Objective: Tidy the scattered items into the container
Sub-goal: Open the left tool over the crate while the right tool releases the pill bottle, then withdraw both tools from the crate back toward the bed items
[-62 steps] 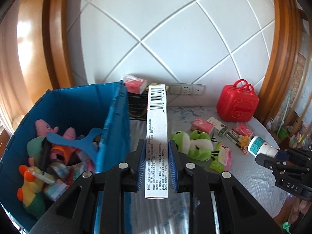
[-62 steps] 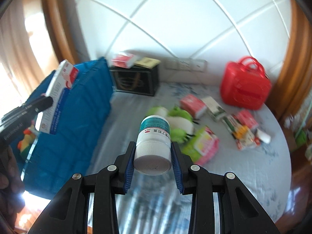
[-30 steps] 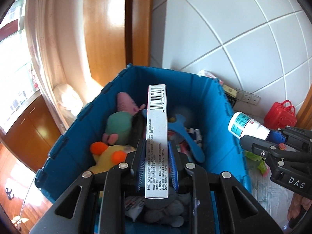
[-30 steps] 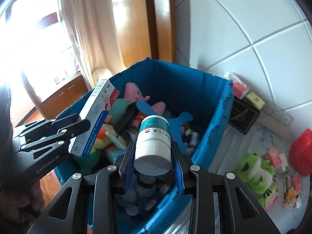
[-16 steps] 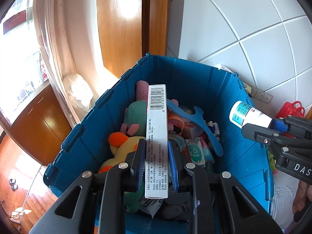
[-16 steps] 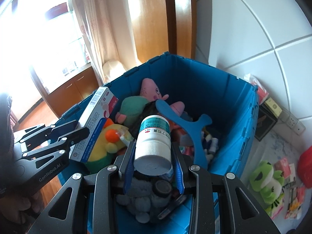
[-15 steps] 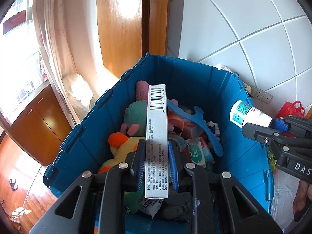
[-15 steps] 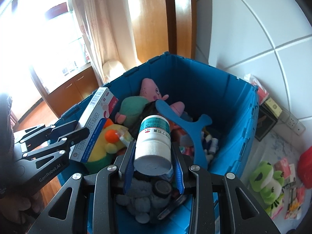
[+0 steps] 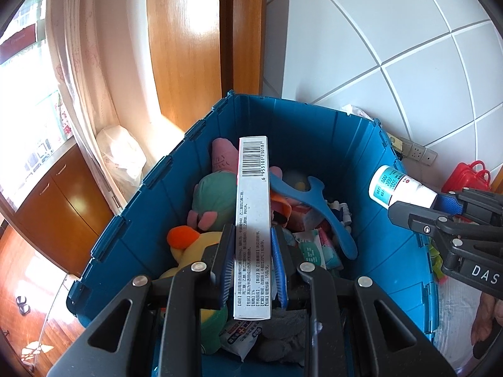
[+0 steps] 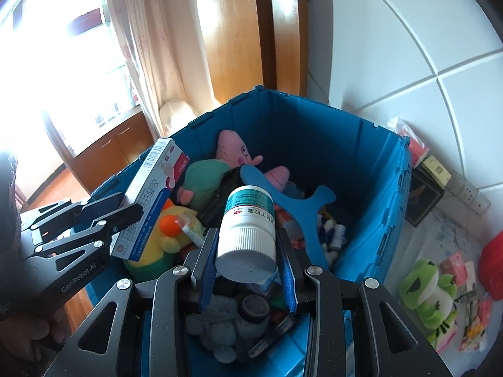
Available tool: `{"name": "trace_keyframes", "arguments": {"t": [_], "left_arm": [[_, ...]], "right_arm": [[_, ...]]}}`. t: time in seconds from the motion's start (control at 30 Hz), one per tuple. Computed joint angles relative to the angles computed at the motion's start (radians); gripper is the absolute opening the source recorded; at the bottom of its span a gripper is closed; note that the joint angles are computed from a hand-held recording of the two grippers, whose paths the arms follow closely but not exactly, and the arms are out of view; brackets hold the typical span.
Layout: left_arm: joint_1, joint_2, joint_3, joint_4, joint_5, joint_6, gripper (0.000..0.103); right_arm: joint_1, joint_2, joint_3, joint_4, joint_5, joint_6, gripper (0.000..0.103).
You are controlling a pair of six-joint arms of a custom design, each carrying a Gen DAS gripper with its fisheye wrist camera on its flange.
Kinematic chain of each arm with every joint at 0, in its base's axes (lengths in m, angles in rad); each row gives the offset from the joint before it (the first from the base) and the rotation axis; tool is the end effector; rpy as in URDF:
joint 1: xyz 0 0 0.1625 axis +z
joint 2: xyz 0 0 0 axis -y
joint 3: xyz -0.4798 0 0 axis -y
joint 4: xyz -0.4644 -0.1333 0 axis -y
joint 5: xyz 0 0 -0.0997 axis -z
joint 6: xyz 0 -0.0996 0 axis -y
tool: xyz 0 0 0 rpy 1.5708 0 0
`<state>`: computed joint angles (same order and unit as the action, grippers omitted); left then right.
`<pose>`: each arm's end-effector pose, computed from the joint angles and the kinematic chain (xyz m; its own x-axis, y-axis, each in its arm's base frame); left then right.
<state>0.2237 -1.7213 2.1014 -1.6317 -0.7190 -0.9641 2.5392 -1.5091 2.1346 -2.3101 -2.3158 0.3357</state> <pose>-0.3764 -0.2992 0.3710 -0.7126 0.2230 -0.6652 0.5970 0.6907 -0.4080 0.4603 -0.2367 0.3081 -0.7228 -0.3452 0.5986 -0.6148 0.7167 -0.3291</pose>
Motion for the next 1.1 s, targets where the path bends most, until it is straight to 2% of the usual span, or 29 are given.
{"name": "trace_keyframes", "arguments": {"t": [0.17, 0.2, 0.23, 0.27, 0.3, 0.37, 0.53, 0.83, 0.93, 1.03, 1.1], "left_arm": [[0.003, -0.013, 0.01, -0.048, -0.019, 0.019, 0.023], [0.01, -0.013, 0.01, -0.064, -0.039, 0.021, 0.028], [0.012, -0.015, 0.01, -0.067, -0.044, 0.009, 0.061], [0.009, -0.022, 0.013, -0.068, -0.037, -0.013, 0.083], [0.0, -0.025, 0.011, -0.032, -0.008, -0.057, 0.1], [-0.007, -0.029, 0.007, 0.005, 0.014, -0.085, 0.1], [-0.01, -0.029, 0.002, 0.031, -0.001, -0.109, 0.101], [-0.052, 0.022, -0.006, 0.012, -0.018, -0.104, 0.101], [-0.068, 0.051, -0.007, -0.026, -0.029, -0.078, 0.101], [-0.083, 0.085, -0.004, -0.07, -0.05, -0.065, 0.101], [-0.092, 0.119, -0.007, -0.11, -0.074, -0.041, 0.101]], "right_arm": [[0.003, 0.006, -0.001, -0.001, -0.004, -0.009, 0.035], [0.004, 0.01, -0.004, 0.008, -0.006, -0.012, 0.038], [0.006, 0.012, -0.004, 0.013, -0.012, -0.012, 0.062], [0.009, 0.011, -0.001, 0.005, -0.019, -0.011, 0.082], [0.012, 0.006, 0.006, -0.015, -0.025, -0.013, 0.102], [0.021, -0.001, 0.01, -0.018, -0.046, -0.011, 0.102], [0.018, -0.031, 0.023, -0.003, -0.043, 0.009, 0.103], [0.045, -0.129, 0.057, 0.051, -0.078, 0.077, 0.103], [0.055, -0.19, 0.079, 0.093, -0.113, 0.122, 0.103], [0.079, -0.243, 0.095, 0.183, -0.192, 0.186, 0.103], [0.085, -0.294, 0.105, 0.253, -0.219, 0.24, 0.103]]}}
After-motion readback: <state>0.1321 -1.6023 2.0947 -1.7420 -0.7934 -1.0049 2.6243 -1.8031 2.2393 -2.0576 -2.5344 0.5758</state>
